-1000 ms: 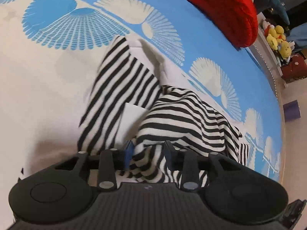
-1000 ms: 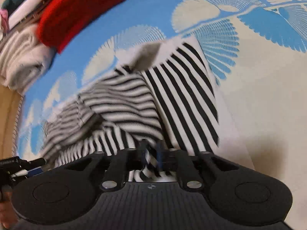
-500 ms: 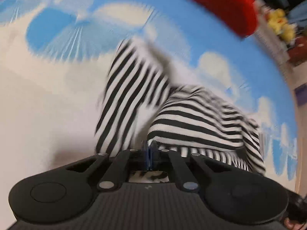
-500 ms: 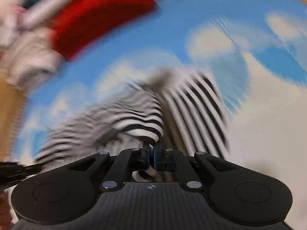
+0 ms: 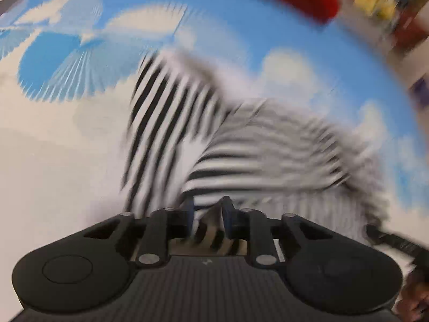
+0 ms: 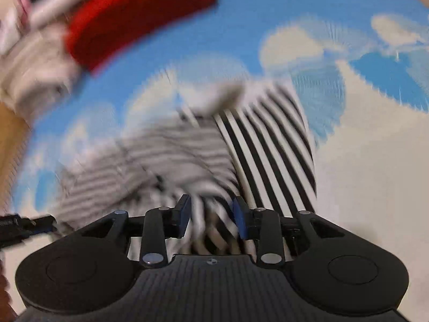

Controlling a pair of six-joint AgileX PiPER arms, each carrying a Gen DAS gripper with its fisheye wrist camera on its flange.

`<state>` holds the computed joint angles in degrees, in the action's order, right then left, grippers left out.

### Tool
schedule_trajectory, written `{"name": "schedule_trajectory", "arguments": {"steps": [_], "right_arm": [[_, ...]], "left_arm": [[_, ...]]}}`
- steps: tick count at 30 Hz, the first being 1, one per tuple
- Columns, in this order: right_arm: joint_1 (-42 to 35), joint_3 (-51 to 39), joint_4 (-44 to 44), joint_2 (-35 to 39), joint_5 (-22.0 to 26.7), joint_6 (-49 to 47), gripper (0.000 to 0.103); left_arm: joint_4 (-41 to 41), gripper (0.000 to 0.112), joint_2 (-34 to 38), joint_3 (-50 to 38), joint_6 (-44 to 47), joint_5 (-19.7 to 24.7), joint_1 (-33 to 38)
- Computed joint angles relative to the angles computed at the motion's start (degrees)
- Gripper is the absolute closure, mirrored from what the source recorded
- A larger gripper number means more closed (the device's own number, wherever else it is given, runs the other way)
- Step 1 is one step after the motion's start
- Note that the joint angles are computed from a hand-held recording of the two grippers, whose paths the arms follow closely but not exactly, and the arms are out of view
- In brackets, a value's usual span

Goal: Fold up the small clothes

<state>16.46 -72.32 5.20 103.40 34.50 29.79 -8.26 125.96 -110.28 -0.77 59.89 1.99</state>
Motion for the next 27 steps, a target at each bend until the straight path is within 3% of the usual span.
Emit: {"name": "schedule_trajectory", "arguments": {"steps": [5,9,13,17,20,23,27], "right_arm": [[-0.1,-1.1,-2.2,0.1,2.7,1.4,0.067],[-2.8,2.5,2.2,-7.4,2.1,-0.2,0.064],[-5.3,13.0,0.0,-24.6,-0.1,4.5,0.064],[-7.2,22.8,-2.2,-43.6,1.8,3.4,0.063],[-8.7,29.9,-1.1,-56.2,4.2,1.9,0.06],[0.5,35.9,-14.4,-64.5,7.8,16.8,0.06],[22.5,40.0,-30.3,-68.5,20.1,39.7,0.06]], "left_arm": [[1.4,0.078,-1.8,3.7,-1.4,-1.4,-0.2],[-1.3,0.052,-11.2,13.7,1.3,-6.6,1.5],[5.1,0.05,-22.9,23.6,0.1,-9.3,1.8],[-1.0,0.05,-38.5,37.2,11.5,-15.8,5.4],[-9.4,0.049,-49.4,47.1,21.4,-17.5,10.5],[-17.4,0.049,-57.1,56.5,29.4,-17.0,16.9],[-18.2,0.058,-60.7,64.0,30.7,-14.6,20.5]]}}
